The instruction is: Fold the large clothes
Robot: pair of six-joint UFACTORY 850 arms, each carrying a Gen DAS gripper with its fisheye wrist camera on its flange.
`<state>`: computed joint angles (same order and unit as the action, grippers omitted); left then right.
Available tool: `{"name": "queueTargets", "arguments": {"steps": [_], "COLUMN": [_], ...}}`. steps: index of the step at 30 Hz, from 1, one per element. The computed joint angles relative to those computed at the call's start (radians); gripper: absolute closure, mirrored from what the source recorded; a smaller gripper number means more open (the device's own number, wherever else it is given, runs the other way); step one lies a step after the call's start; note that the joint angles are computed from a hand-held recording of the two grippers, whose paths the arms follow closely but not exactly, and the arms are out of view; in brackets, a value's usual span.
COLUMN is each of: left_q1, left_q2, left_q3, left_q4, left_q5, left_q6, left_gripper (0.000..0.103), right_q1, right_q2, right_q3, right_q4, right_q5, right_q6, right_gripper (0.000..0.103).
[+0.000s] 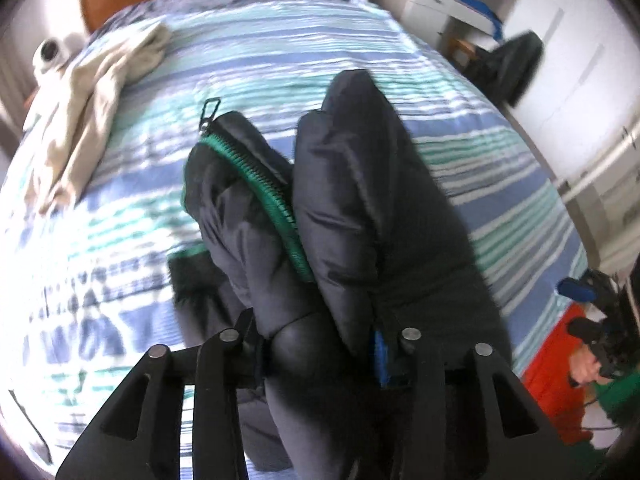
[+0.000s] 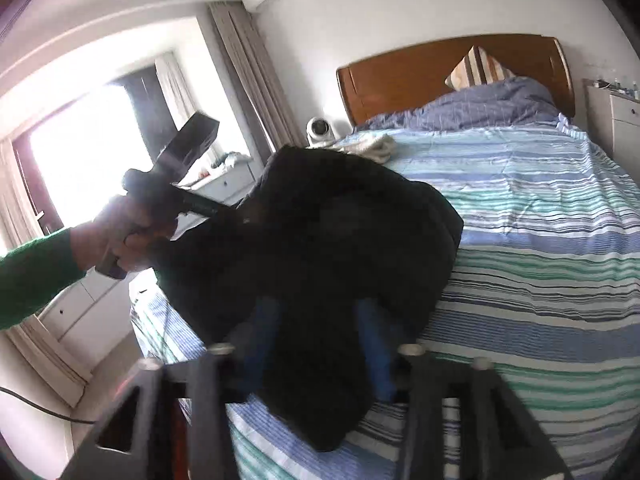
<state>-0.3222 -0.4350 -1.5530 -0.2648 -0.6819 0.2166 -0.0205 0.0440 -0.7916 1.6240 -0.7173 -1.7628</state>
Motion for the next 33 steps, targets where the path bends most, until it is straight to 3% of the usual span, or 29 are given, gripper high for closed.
{"name": "queueTargets", "arguments": {"steps": [3, 7, 10, 15, 18, 21, 24, 26, 30, 33], "left_q1": [0.049, 0.089, 0.117, 0.158, 0.169, 0.179, 0.193, 0.202, 0.228, 0.247], "left_q2": [0.012, 0.015, -0.002, -0.016, -0.007, 0.008, 0.02, 0.021, 0.02, 0.059], "left_q3": [0.06, 0.122, 0.164, 0.251, 0.276, 0.291, 0.306, 0.312, 0.303, 0.339], "left_q4": [-0.124, -0.22, -0.329, -0.601, -0.673, -0.714, -0.761, -0.78, -0.789, -0.782], "left_q5": [0.038, 0.077, 0.07, 0.091, 0.09, 0.072, 0.051, 0.044, 0.013, 0.036], "left_q6": [0.07, 0.148, 0.198, 0.363, 0.417, 0.439, 0.493, 0.518, 0.528, 0.555], "left_gripper": [0.056, 0.05, 0.044, 0.038, 0.038, 0.038, 0.038, 0.037, 0.032, 0.026], "right_q1": [0.085, 0.206, 0.228, 0.206, 0.221, 0.226, 0.246, 0.271, 0.354, 0.389], "right_q2": [-0.051, -0.155, -0.219, -0.276, -0.259, -0.271, -0.297, -0.385, -0.652, -0.745], "right_q3": [-0.034, -0.083, -0.113, -0.135, -0.173, -0.289, -0.421, -0.559, -0.91, -1.008], "right_q4": [-0.039, -0.177, -0.307, -0.313, -0.496, -0.637, -0.581, -0.641, -0.942, -1.068], "right_q5": [0.019, 0.186, 0.207, 0.17, 0.17, 0.067, 0.092, 0.092, -0.014, -0.012], "right_q6": [0.031, 0.155, 0.342, 0.421, 0.572, 0.73, 0.687, 0.747, 0.978, 1.034], "right_gripper": [0.068, 0.07, 0.071, 0.074, 0.074, 0.071, 0.071, 0.071, 0.071, 0.069]}}
